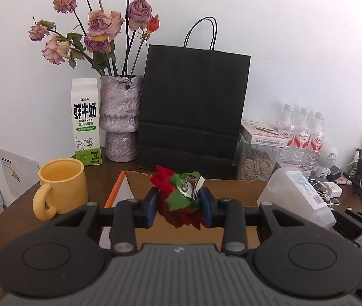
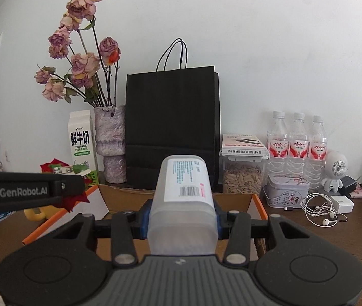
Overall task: Organize objects
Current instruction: 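Carry both items into the cardboard box and open both grippers, then withdraw both grippers from the box back toward the table items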
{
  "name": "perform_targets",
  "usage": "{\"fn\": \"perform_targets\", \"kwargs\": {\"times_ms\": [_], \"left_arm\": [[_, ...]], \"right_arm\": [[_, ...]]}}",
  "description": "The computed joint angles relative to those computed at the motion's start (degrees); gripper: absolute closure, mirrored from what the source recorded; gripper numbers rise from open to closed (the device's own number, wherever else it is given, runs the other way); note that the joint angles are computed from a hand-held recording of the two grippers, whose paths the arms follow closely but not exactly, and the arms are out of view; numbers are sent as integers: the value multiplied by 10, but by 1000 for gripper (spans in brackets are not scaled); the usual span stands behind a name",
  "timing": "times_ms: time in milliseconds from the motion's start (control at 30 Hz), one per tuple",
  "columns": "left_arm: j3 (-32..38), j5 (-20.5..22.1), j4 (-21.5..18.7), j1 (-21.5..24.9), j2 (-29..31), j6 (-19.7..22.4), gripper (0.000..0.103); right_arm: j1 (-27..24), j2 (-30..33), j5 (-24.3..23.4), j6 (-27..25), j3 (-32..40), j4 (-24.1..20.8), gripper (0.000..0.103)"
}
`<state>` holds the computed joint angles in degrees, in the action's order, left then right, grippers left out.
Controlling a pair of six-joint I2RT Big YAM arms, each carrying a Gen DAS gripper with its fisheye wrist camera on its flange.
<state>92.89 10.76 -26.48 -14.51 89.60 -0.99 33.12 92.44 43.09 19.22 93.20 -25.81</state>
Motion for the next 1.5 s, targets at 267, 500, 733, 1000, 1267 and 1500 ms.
{"fn": "perform_targets", "kwargs": {"times_ms": [267,500,733,1000,1267,1500], "left_arm": [[40,-1,-56,2,38,3,45],[29,-6,-46,2,31,2,0],[28,0,-47,3,29,4,0],[7,18,-27,8,8,-2,0],[-48,57,10,21,-48,-2,0],[-117,96,27,51,-107,1,0]], "right_arm": [[-16,32,-36,27,39,-78,60],[-15,39,-21,52,52,-121,2],[-15,34,-20,54,49,-119,0],[-6,10,2,37,25,-80,0],[22,-30,47,3,-14,-40,0],[67,-58,93,-16,-48,-21,0]]}}
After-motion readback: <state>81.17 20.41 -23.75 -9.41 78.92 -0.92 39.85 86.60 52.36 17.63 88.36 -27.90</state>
